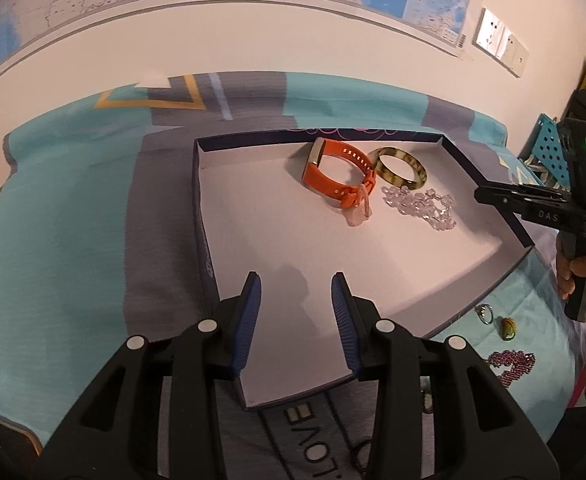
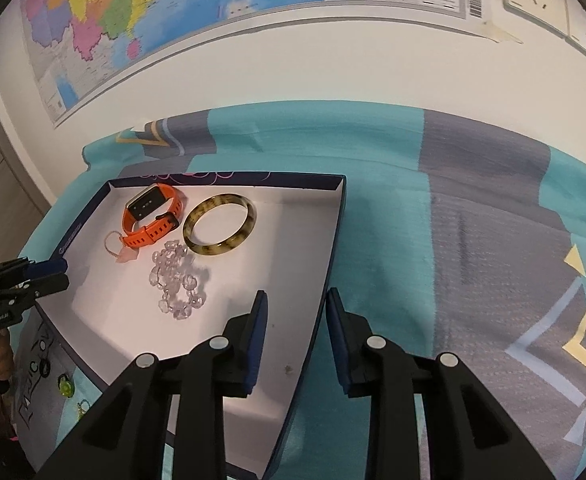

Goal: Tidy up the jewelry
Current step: 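Withdraw both open grippers from the box toward the remaining jewelry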

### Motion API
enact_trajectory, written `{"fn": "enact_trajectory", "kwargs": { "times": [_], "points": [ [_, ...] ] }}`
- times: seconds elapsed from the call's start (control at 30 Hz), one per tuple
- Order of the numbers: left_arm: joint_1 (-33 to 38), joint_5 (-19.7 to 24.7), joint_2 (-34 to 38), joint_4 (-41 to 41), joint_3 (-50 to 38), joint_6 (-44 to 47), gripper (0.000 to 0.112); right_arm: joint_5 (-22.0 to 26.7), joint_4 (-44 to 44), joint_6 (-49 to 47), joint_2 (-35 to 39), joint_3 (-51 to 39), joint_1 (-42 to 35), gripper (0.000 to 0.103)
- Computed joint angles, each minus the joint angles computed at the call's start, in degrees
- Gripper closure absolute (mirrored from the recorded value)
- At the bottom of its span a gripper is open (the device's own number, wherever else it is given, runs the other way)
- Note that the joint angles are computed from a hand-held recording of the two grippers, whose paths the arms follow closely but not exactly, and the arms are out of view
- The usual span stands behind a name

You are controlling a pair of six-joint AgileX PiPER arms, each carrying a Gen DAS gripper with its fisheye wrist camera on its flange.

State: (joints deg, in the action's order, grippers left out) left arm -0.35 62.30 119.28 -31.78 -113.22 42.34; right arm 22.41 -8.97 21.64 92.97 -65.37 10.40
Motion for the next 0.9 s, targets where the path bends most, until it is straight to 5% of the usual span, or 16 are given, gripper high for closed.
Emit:
{"fn": "enact_trajectory", "kwargs": {
  "times": [0.27, 0.5, 0.77, 0.9],
  "points": [
    [-0.1, -3.3, -4.8, -2.0, 6.4, 2.3, 0.072, -5.0, 0.5, 1.8, -6.5, 6.1, 0.5, 0.074],
    [0.1, -4.8, -13.4, -8.8, 17.8, 11.5, 0.066, -6.7, 3.6, -2.4, -17.0, 15.3, 8.8, 0.071],
    [0.9, -5.1, -19.6, -11.3, 27.7, 16.6, 0.066, -7.4, 8.0, -3.9, -16.7, 19.4, 14.4, 0.071],
    [3.0, -5.1, -22.3, -11.8, 32.5, 19.5, 0.065, -8.7, 18.2, -13.0, -17.2, 21.7, 15.5, 0.071]
  ]
}}
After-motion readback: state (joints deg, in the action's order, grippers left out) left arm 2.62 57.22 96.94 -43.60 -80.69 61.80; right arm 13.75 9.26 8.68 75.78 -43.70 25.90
